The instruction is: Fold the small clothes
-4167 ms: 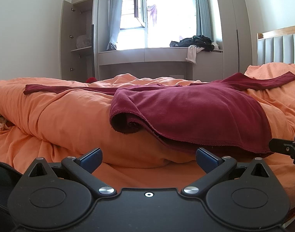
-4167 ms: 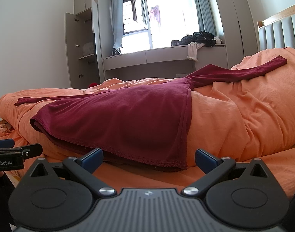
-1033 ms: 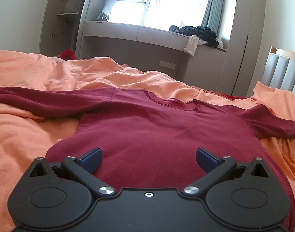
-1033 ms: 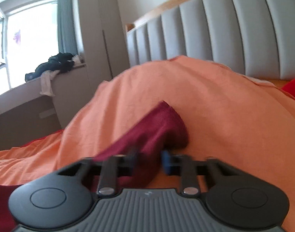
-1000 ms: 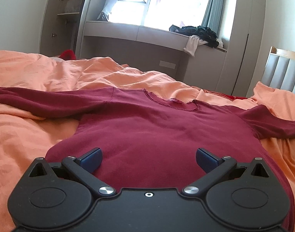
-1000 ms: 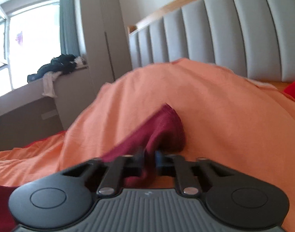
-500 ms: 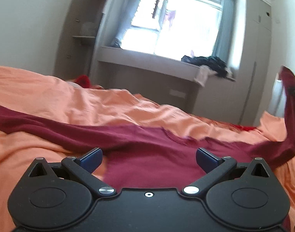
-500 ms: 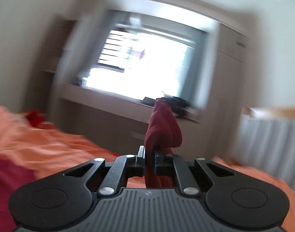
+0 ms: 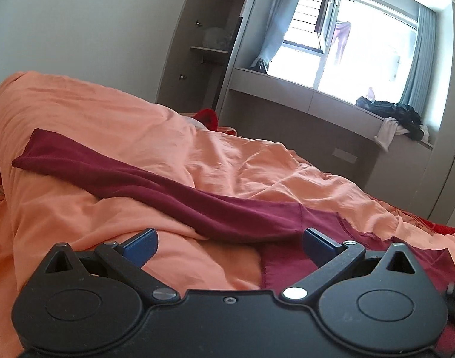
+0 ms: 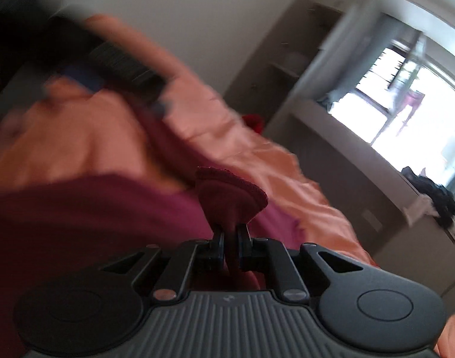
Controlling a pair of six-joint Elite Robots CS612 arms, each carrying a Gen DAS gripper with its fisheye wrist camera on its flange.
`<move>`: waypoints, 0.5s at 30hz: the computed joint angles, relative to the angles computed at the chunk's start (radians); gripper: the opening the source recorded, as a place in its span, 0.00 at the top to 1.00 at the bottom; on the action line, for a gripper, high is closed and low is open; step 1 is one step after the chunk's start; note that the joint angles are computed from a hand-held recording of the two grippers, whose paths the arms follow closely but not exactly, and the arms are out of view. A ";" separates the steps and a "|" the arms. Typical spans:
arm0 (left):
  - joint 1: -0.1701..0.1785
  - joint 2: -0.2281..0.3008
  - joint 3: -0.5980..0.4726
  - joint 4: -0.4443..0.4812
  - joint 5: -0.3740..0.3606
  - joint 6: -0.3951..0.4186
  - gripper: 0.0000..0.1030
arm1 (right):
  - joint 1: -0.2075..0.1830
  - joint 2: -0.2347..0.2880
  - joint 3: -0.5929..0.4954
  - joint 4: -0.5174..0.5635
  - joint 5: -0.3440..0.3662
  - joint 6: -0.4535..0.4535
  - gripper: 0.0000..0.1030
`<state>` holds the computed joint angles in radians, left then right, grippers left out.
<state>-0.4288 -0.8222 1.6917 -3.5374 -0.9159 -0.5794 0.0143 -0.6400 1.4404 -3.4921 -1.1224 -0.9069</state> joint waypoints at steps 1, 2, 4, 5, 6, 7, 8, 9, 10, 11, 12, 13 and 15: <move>0.001 0.001 -0.001 -0.004 -0.009 0.002 0.00 | -0.006 -0.002 0.000 0.023 0.013 -0.020 0.87; 0.001 0.003 -0.003 -0.011 -0.020 0.007 0.00 | -0.013 -0.012 0.009 0.054 0.040 -0.040 0.82; -0.002 0.008 -0.009 -0.027 -0.036 0.021 0.00 | -0.031 -0.028 0.027 0.071 0.075 -0.050 0.59; -0.003 0.012 -0.015 -0.029 -0.046 0.028 0.00 | -0.041 -0.033 0.034 0.068 0.093 -0.045 0.54; -0.003 0.016 -0.022 -0.030 -0.063 0.037 0.00 | -0.052 -0.038 0.040 0.066 0.106 -0.030 0.43; -0.003 0.018 -0.026 -0.038 -0.086 0.051 0.00 | -0.063 -0.042 0.040 0.069 0.114 -0.009 0.35; -0.002 0.023 -0.034 -0.046 -0.109 0.067 0.00 | -0.080 -0.047 0.050 0.062 0.124 0.016 0.31; -0.003 0.026 -0.040 -0.048 -0.128 0.083 0.00 | -0.094 -0.051 0.058 0.051 0.120 0.041 0.26; -0.006 0.029 -0.046 -0.044 -0.140 0.097 0.00 | -0.102 -0.053 0.062 0.034 0.100 0.064 0.21; -0.008 0.031 -0.053 -0.034 -0.147 0.107 0.00 | -0.113 -0.053 0.067 0.013 0.073 0.085 0.18; -0.011 0.033 -0.059 -0.020 -0.155 0.118 0.00 | -0.125 -0.050 0.068 -0.014 0.040 0.099 0.16; -0.014 0.034 -0.063 -0.007 -0.162 0.127 0.00 | -0.130 -0.043 0.060 -0.031 -0.006 0.108 0.16; -0.019 0.038 -0.068 0.015 -0.172 0.143 0.00 | -0.140 -0.028 0.035 -0.046 -0.108 0.126 0.16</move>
<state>-0.4474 -0.7846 1.6237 -3.5223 -1.0875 -0.4360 -0.1256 -0.6684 1.4758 -3.5385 -1.2304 -0.7805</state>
